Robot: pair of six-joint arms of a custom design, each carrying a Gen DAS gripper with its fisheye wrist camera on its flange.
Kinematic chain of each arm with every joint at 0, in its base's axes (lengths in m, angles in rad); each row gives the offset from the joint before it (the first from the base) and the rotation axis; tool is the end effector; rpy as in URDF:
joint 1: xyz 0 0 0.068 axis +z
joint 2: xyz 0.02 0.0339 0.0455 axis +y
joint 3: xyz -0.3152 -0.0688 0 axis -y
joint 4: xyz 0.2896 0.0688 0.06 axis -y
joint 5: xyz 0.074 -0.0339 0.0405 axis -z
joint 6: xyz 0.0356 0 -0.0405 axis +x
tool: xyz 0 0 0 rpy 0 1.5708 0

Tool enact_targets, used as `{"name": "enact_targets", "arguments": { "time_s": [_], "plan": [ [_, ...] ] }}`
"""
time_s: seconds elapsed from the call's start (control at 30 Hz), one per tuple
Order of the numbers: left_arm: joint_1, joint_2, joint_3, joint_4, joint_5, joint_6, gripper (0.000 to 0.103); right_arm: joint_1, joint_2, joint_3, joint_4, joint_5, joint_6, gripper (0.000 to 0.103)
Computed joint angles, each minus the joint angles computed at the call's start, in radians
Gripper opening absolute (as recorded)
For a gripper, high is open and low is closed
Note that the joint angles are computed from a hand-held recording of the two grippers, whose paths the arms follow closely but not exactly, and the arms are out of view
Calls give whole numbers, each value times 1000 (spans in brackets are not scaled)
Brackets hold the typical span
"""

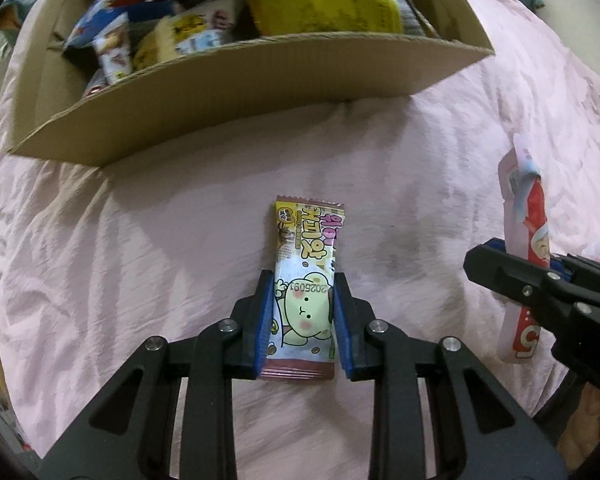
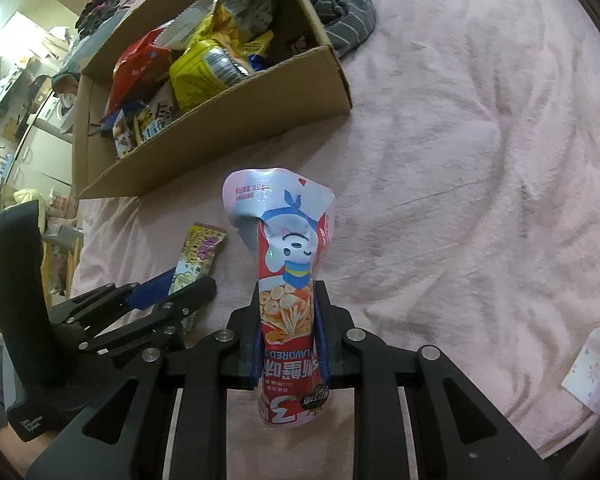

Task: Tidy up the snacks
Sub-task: 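Carry both snacks into the box and open both grippers to release them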

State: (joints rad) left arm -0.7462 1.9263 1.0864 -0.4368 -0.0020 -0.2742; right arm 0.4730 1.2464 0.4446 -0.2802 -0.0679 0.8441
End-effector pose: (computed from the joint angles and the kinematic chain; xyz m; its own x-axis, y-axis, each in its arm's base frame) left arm 0.2934 -0.2711 0.1285 -0.8602 0.4265 -0.2796 0.4628 0.8831 -0.0766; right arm 0.1907 0.1003 0.1492 -0.8831 0.3857 -0.2672 0.2666 0.8811 0.3907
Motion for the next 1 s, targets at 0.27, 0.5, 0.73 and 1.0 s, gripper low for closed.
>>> {"name": "enact_targets", "arguments": {
  "time_s": [0.27,0.5,0.73,1.0],
  "plan": [
    [2,-93,-76,29,-26,-29,24,50,-17,28,-14,22,9,22],
    [29,-230,-139,37,-57,-72,24,81,-108,62,-71,40,15,22],
    [101,-363,-117,-41,-39,-60,24,81,-188,118,-154,79,-24,22],
    [187,-356,-9,-59,-47,-7,24,-70,-244,235,-212,50,-148,22]
  ]
}}
